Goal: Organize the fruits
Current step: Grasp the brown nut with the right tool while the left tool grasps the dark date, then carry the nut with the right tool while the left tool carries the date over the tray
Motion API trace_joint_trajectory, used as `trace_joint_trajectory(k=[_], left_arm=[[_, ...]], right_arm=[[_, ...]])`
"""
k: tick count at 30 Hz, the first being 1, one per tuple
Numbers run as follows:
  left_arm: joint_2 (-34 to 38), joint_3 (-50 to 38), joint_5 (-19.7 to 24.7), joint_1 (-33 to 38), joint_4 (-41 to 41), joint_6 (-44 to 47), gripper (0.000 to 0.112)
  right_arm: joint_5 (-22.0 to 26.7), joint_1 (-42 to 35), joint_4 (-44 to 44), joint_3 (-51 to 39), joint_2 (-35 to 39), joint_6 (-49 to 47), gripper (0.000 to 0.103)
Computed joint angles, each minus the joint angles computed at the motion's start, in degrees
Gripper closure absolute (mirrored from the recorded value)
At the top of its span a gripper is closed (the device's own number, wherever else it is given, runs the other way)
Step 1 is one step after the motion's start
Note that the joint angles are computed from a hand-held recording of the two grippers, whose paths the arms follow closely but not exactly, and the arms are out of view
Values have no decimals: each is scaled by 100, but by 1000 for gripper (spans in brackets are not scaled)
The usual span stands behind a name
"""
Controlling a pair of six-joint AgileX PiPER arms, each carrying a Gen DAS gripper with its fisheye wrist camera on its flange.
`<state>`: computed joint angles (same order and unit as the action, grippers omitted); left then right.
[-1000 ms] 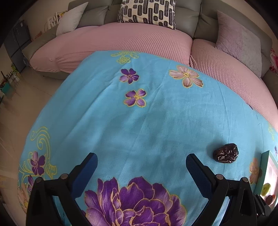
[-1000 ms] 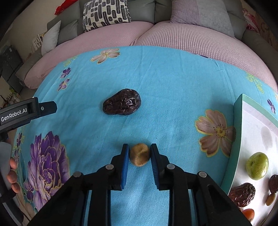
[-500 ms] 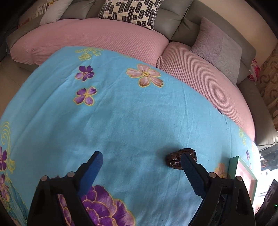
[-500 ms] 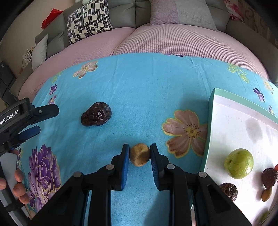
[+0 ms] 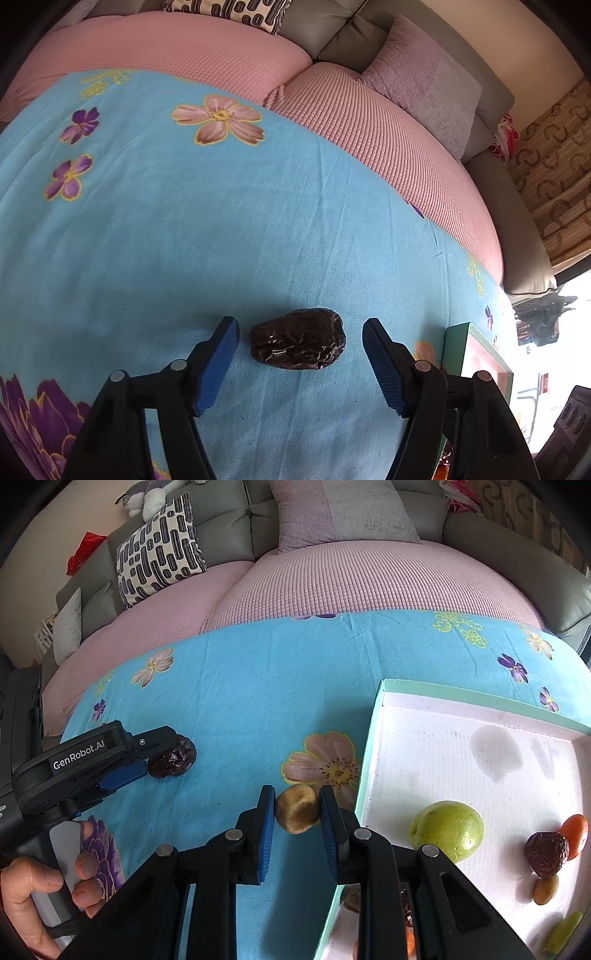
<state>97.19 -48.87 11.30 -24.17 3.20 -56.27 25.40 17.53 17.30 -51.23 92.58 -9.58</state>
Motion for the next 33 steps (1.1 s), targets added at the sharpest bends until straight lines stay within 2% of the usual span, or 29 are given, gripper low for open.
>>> trace_joint_trajectory(k=[2, 5, 7, 10, 13, 26, 30, 33], left_arm=[[102, -122, 92, -54, 136, -109, 43], [88, -90, 67, -90, 157, -203, 53], [63, -76, 0, -109, 37, -110, 54], [5, -116, 99, -230, 600, -638, 54], [-165, -143, 178, -322, 605, -640, 54], [-1170, -377, 1334, -1332, 2711, -2690, 54], [-1312, -395, 1494, -1729, 3084, -3132, 54], [-1323, -479, 1556, -2008, 3153, -3215, 54]], right_arm=[[21, -12, 23, 33, -42, -36, 78], [23, -14, 12, 45, -65, -22, 78], [25, -21, 10, 26, -63, -17, 78], [34, -23, 20, -3, -69, -24, 78], [27, -62, 47, 40, -149, -61, 78], [142, -590, -347, 274, -1023, 244, 78], [270, -902, -582, 308, -1242, 395, 78], [443, -1332, -384, 331, -1411, 121, 78]])
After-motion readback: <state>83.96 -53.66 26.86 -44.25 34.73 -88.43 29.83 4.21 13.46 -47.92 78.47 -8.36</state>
